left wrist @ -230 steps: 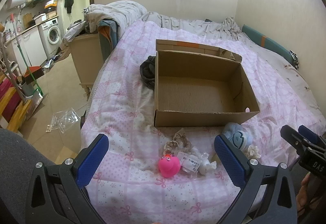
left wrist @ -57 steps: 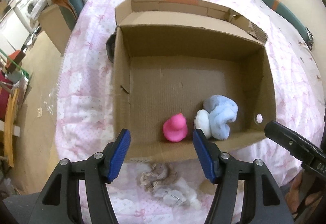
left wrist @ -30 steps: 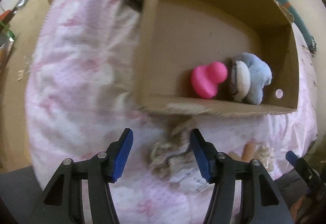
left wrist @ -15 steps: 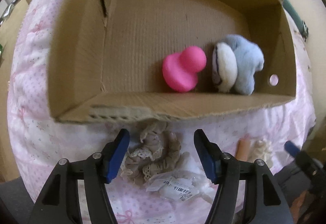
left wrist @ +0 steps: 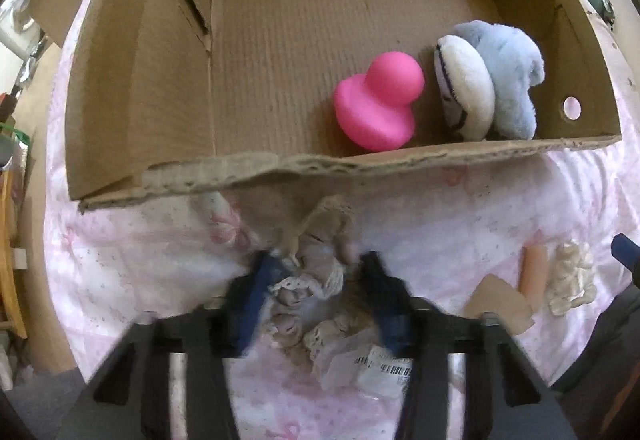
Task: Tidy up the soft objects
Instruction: 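Grasp the lace scrunchie with the left tool while the right tool grasps the white scrunchie, then lower both scrunchies into the box and open both tools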
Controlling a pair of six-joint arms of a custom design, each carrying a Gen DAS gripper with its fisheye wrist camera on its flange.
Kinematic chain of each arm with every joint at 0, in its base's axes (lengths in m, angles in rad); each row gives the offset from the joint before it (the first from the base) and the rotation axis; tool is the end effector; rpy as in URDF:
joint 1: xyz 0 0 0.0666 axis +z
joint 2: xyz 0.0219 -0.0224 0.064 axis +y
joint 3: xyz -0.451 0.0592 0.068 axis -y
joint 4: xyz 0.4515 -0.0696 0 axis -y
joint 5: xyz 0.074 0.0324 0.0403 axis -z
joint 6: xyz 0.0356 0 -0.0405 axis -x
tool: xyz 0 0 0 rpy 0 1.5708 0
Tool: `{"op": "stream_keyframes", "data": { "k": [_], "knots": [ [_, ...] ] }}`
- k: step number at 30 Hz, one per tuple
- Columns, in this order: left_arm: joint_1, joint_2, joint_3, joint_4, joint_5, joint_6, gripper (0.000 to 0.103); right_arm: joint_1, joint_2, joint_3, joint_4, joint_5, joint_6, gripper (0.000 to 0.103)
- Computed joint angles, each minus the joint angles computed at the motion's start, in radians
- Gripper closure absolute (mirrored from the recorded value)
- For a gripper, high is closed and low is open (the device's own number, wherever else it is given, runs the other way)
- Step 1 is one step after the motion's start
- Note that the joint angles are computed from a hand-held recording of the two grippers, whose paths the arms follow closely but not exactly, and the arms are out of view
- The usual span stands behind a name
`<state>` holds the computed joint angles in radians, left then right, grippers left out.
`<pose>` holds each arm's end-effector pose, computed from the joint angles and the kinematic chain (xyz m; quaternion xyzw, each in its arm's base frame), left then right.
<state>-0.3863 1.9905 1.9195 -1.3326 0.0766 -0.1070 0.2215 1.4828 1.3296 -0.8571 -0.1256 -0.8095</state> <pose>0.6807 -0.2803 0.3747 0.2462 0.9649 -0.0494 0.0773 0.5397 0.1257 0.4242 0.2613 0.9230 0.1886 0.2104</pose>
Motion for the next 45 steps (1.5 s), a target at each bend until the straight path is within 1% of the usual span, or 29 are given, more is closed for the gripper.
{"op": "stream_keyframes", "data": {
  "k": [1,3,5,9,13,16,18,20,21,24,26,27,31,32,33,34,35,36,38,39,42,45],
  "knots": [
    [0.001,-0.001,0.002,-0.006,0.001,0.010,0.083,0.002,0.002,0.003,-0.004,0.002,0.006,0.027],
    [0.018,0.001,-0.002,0.000,0.015,0.008,0.089,0.004,-0.001,0.003,-0.006,0.008,0.013,0.027],
    [0.028,-0.012,-0.012,0.011,0.019,0.024,0.090,0.002,-0.007,-0.002,-0.001,0.010,0.008,0.027],
    [0.046,-0.048,-0.020,0.036,0.016,0.078,0.091,-0.009,-0.018,-0.017,0.004,0.009,-0.021,0.027],
    [0.062,-0.108,-0.038,0.030,0.066,0.109,0.091,-0.018,-0.017,-0.022,-0.022,0.008,-0.046,0.027],
    [0.078,-0.155,-0.060,0.017,0.082,0.109,0.091,-0.018,-0.002,-0.010,-0.062,0.011,-0.041,0.027],
    [0.087,-0.181,-0.080,0.014,0.084,0.090,0.091,-0.015,0.010,0.001,-0.088,0.021,-0.027,0.027],
    [0.105,-0.197,-0.082,0.000,0.106,0.062,0.091,-0.011,0.024,0.014,-0.113,0.027,-0.012,0.027],
    [0.119,-0.172,-0.051,-0.010,0.116,0.047,0.091,-0.009,0.032,0.021,-0.128,0.031,-0.006,0.027],
    [0.132,-0.179,-0.076,0.019,0.119,0.033,0.091,-0.009,0.055,0.033,-0.161,0.014,0.000,0.027],
    [0.133,-0.166,-0.076,0.027,0.117,0.046,0.091,-0.015,0.075,0.035,-0.175,-0.030,-0.001,0.027],
    [0.137,-0.159,-0.077,0.029,0.119,0.055,0.091,-0.016,0.084,0.037,-0.180,-0.039,-0.004,0.027],
    [0.136,-0.150,-0.078,0.036,0.117,0.070,0.091,-0.007,0.104,0.053,-0.211,-0.018,0.014,0.027],
    [0.134,-0.151,-0.078,0.036,0.119,0.069,0.091,-0.006,0.106,0.055,-0.216,-0.014,0.019,0.032],
    [0.133,-0.152,-0.078,0.036,0.118,0.067,0.091,-0.005,0.108,0.056,-0.220,-0.012,0.023,0.042],
    [0.131,-0.154,-0.081,0.037,0.115,0.063,0.091,-0.004,0.111,0.059,-0.226,-0.009,0.026,0.048],
    [0.130,-0.155,-0.082,0.036,0.114,0.059,0.091,-0.003,0.113,0.061,-0.232,-0.006,0.029,0.056],
    [0.129,-0.155,-0.083,0.035,0.112,0.057,0.091,-0.003,0.114,0.060,-0.231,-0.005,0.029,0.059],
    [0.129,-0.155,-0.084,0.035,0.111,0.057,0.091,0.000,0.116,0.063,-0.231,-0.004,0.031,0.070],
    [0.130,-0.154,-0.083,0.035,0.113,0.060,0.091,0.001,0.115,0.063,-0.231,0.003,0.033,0.074],
    [0.131,-0.153,-0.081,0.036,0.111,0.065,0.091,0.007,0.101,0.062,-0.212,0.037,0.038,0.079],
    [0.132,-0.154,-0.083,0.039,0.103,0.067,0.091,0.010,0.072,0.049,-0.154,0.065,0.038,0.080]
  ]
}}
